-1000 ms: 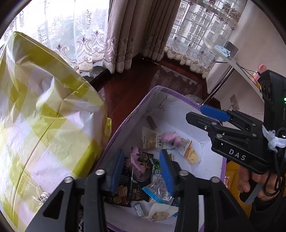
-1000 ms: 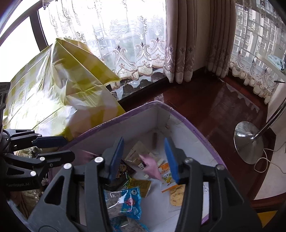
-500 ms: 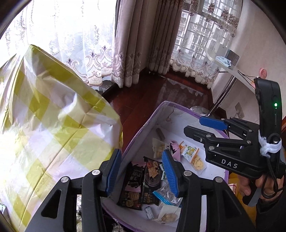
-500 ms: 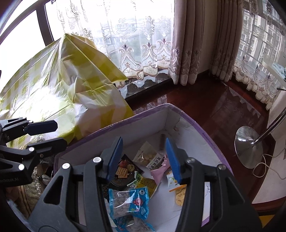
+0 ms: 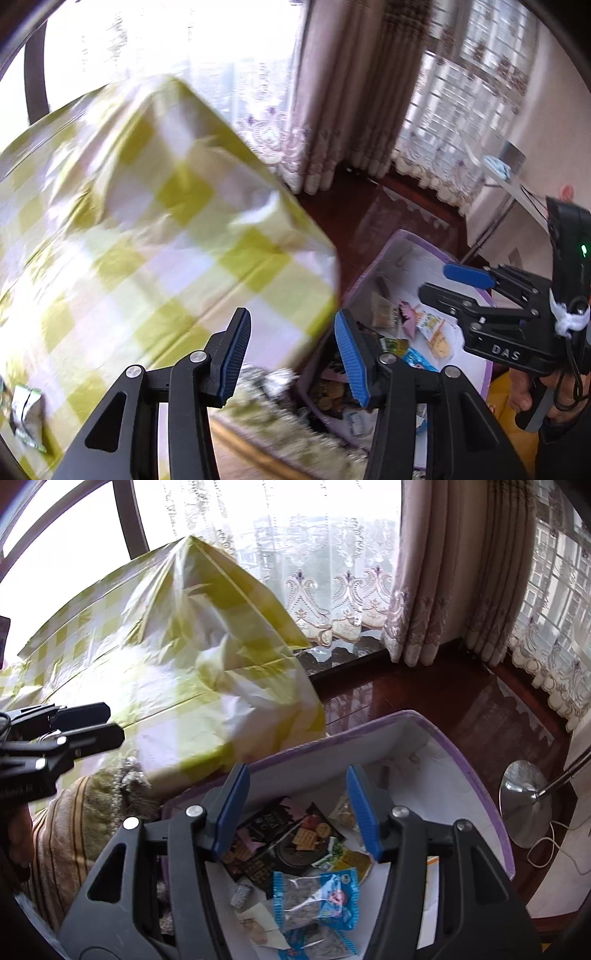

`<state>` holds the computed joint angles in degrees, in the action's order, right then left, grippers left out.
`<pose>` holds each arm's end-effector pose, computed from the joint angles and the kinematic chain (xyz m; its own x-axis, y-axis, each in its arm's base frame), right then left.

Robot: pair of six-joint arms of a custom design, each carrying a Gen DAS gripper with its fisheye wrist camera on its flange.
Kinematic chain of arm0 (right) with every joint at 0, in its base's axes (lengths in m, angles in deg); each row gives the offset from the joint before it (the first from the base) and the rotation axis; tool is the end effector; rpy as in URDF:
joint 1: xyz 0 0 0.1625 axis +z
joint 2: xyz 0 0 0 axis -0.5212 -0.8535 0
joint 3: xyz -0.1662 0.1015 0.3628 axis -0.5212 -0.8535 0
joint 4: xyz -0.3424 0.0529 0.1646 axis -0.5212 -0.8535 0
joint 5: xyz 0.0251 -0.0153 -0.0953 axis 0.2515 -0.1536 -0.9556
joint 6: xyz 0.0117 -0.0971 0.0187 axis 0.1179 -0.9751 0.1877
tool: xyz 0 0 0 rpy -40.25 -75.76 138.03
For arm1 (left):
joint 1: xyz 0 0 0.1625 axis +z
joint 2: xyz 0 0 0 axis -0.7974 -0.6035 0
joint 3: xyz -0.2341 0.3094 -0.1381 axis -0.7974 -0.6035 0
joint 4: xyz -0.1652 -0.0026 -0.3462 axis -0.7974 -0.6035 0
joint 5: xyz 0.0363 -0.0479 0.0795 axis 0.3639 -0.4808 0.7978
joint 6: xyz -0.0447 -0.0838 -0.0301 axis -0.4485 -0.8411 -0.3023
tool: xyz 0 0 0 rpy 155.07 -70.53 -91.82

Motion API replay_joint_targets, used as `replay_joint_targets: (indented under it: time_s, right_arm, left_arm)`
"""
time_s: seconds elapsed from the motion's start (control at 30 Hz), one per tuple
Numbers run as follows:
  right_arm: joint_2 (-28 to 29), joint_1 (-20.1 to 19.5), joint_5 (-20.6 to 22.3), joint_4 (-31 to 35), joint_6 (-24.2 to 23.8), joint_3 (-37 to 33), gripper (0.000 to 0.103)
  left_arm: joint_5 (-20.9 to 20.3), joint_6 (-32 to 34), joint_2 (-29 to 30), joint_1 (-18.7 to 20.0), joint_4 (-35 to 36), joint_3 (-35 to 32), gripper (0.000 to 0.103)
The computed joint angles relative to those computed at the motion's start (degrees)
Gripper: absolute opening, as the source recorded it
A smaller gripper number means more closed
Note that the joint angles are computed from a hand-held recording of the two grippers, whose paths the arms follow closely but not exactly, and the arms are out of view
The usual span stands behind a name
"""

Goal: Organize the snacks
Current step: 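Return both tools to the last two packets on the table, then grasp the white packet with the right tool while the left grasps the green pea bag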

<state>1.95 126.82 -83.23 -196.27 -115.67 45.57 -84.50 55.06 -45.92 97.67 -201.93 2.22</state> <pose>0.1426 -0.6640 0.3974 -0.7211 -0.1268 0.6811 -0.4930 0.7847 -0.3758 -0.4288 -0.6950 0.1052 -0.7762 0.3571 -0.5196 0.5634 0.7628 -0.3175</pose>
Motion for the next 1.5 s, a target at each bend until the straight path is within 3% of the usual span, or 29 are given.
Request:
replay_joint_targets:
  time_s: [0.23,0.5,0.67,0.83,0.97,1.13,1.5]
  right_arm:
    - [2.3,2.9,0.4,1.5,-0.7,0.0,0.059]
    - [5.5,6.1,2.0,2.7,-1.0,0.0,0.059]
    - [7.7,7.9,3.5,4.0,-0.9,-0.9,0.059]
    - [10.2,9.6,5.3,5.3,0.1,-2.4,0.064]
    - [12.6,11.0,6.6,6.3,1.6,-4.2,0.069]
    - [16.1,12.7,8.1,7.4,3.6,-6.5,0.074]
    - [22.0,14.9,8.8,11.0,7.8,-10.7,0.075]
  left_arm:
    - [4.8,-6.6,-7.8,1.8,-4.3,9.1,0.049]
    - [14.6,-17.7,-17.2,4.2,-7.8,19.2,0.049]
    - [20.1,-27.9,-23.1,6.6,-4.0,24.8,0.049]
    - [21.6,-36.5,-28.0,8.8,0.6,29.4,0.049]
    - [20.3,-39.1,-29.0,10.4,0.2,30.7,0.049]
    - [18.8,-37.5,-27.1,11.4,1.2,28.6,0.049]
    - [23.8,-36.4,-24.9,11.2,14.0,25.3,0.048]
